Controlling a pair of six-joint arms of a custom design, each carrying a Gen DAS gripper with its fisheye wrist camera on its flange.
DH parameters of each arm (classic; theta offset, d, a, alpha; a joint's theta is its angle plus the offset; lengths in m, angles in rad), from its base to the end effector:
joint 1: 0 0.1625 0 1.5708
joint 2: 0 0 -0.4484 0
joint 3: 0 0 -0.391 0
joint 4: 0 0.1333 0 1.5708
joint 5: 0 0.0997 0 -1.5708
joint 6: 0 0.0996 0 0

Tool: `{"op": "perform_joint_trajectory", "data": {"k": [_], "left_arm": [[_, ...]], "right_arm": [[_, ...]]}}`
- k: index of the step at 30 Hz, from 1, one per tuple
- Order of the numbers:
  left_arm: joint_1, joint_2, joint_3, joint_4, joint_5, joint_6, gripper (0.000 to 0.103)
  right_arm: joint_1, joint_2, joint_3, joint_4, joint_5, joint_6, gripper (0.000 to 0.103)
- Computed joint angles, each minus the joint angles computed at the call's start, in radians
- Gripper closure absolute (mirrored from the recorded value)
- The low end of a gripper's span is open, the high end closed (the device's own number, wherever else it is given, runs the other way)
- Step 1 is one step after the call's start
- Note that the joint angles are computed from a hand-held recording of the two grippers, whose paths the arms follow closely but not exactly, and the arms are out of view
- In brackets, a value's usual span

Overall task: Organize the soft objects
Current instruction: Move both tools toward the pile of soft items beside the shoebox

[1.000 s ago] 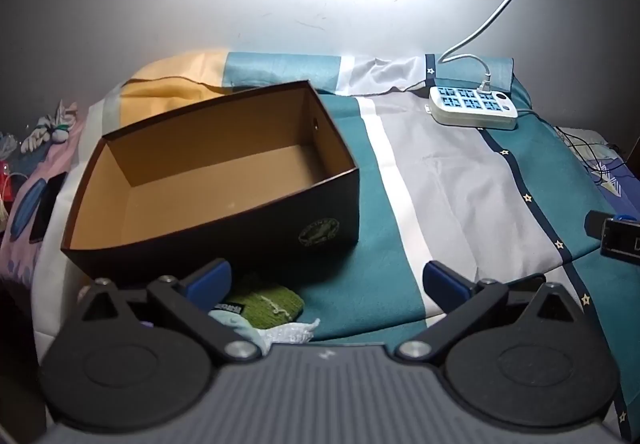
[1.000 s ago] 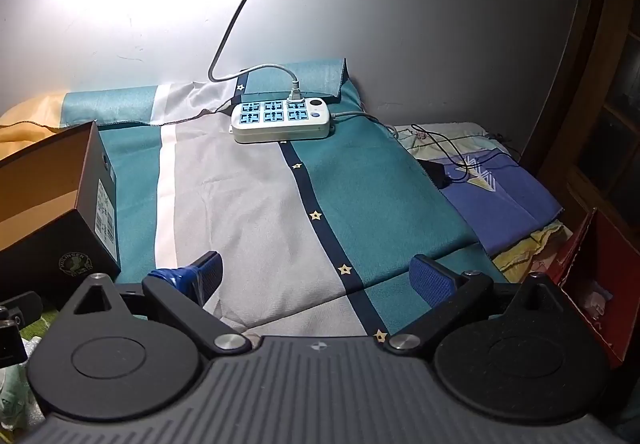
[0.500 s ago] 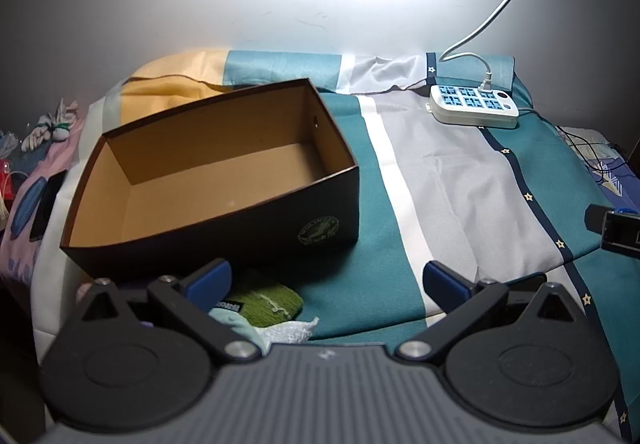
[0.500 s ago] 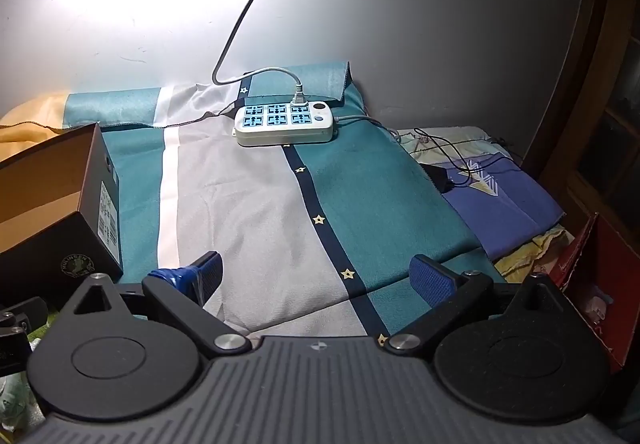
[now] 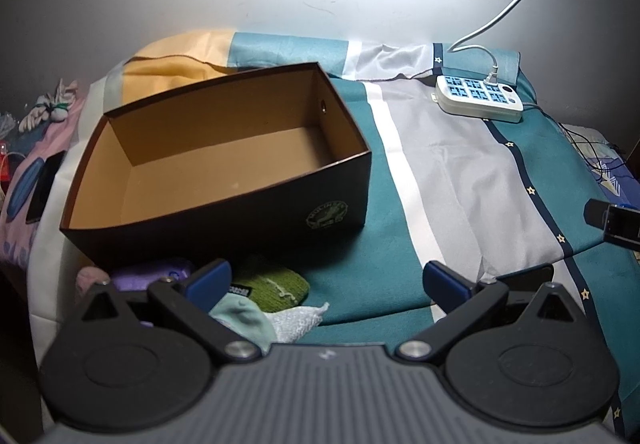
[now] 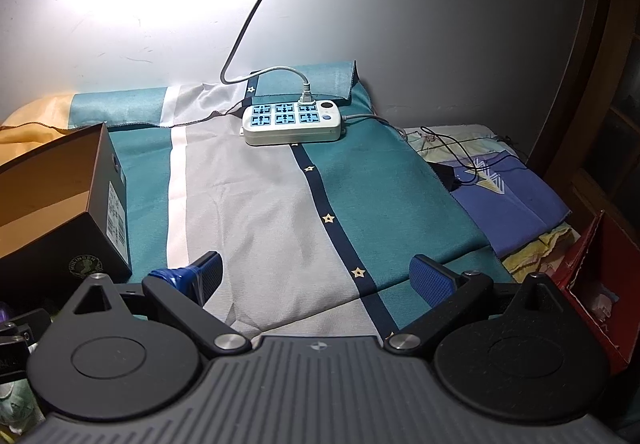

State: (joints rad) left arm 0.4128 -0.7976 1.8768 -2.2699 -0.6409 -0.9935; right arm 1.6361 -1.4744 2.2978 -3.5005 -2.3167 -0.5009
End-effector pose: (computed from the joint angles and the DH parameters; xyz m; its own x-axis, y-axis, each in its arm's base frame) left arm -0.4350 -0.4232 0.0464 -0.6950 0.0519 -0.7171 0.4915 0.7622 -0.4212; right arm 0.0929 -0.4138 0.3784 -0.6636 0.2744 0.6960 -0.3966 0.6598 -0.6382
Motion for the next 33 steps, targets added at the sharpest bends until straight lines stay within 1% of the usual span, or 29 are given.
{"op": "perform_joint_trajectory", "data": {"k": [4,9,12,17,19,22,24,33], "left_arm": [[-0.005,-0.016,0.018,-0.004,0.010,-0.012,0.001],[-0.012,-0.037,0.053,-0.077,0.016,0.002,0.001],[-0.006,-0.051,0.063,-0.092,-0.015,0.029,0.001],[-0.019,-0.076,0.082,-0.030,0.017,-0.036,0.001],[-0.025,-0.076,0.073,0.026,0.040,-0.064,0.001],[-0.028,-0.084,0.073,0.059,0.052,-0.081,0.001],[-0.029,-0.091,0.078,0.059,0.056,-0.083,0.001],[-0.037,-0.119,0.094,0.100,0.081,-0.117,0.001]], "right_arm": [[0.004,0.001,-0.001,0.008,0.001,0.014,0.017],[0.018,0.009,0.000,0.005,0.000,0.020,0.017],[0.025,0.006,0.002,0.014,0.003,0.028,0.017],[0.035,-0.001,0.005,0.036,0.019,0.040,0.017],[0.041,0.004,0.006,0.029,0.016,0.038,0.017],[0.050,0.012,0.007,0.019,0.008,0.040,0.017],[0.061,0.023,0.006,-0.003,-0.006,0.035,0.017],[0.082,0.016,0.013,0.030,0.007,0.040,0.017]]}}
